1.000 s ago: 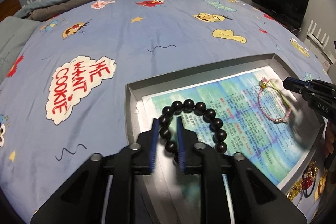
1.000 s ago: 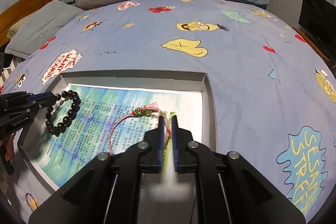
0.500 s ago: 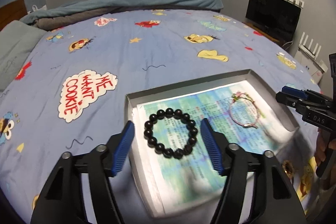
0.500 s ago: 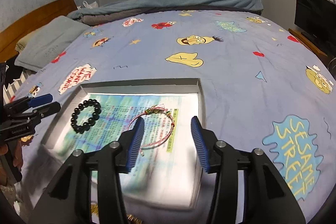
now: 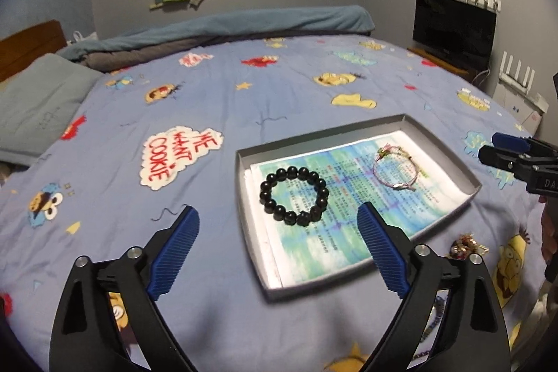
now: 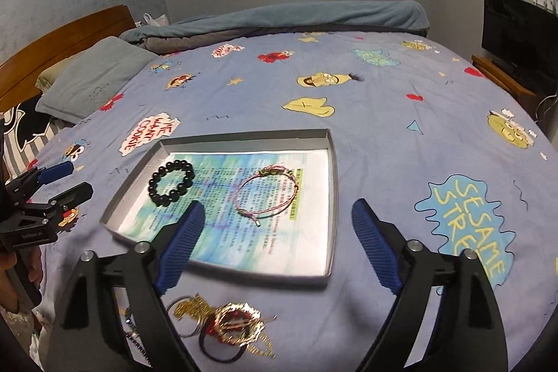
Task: Organize jewelry
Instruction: 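Withdraw both tools from the tray back toward the jewelry pile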
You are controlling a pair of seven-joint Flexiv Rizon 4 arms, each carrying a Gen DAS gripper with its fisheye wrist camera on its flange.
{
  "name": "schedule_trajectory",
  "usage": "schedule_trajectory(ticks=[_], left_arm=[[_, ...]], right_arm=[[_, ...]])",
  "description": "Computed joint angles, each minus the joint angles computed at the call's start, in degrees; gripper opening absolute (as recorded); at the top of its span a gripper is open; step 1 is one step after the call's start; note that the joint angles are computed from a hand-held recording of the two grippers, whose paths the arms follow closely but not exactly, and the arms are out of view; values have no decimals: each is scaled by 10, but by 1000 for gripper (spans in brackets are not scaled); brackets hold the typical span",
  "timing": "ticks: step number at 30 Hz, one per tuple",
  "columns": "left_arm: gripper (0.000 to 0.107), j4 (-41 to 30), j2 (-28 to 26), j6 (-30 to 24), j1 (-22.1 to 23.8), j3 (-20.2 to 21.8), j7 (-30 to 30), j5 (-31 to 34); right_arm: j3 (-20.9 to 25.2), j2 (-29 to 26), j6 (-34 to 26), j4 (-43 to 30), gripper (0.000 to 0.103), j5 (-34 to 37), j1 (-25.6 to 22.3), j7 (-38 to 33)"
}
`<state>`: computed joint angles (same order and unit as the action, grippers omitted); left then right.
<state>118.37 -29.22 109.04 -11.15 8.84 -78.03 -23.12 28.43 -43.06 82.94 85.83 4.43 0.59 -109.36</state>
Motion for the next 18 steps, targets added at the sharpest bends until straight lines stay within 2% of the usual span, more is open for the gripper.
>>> schedule_trajectory(ticks=[4,10,15,18], left_arm=[[95,27,17,26,-14,8,-5,-8],[96,71,34,75,-39,12,2,-45],[97,106,39,116,-61,4,30,-95],[97,124,45,125,-53,-14,35,-105]], right_arm=[[13,16,16,26,97,4,-11,-13],[7,42,49,75,97,-6,-14,-12],[33,49,63,107,97,-21,-42,-8],[43,52,67,121,97,-28,-55,-4]])
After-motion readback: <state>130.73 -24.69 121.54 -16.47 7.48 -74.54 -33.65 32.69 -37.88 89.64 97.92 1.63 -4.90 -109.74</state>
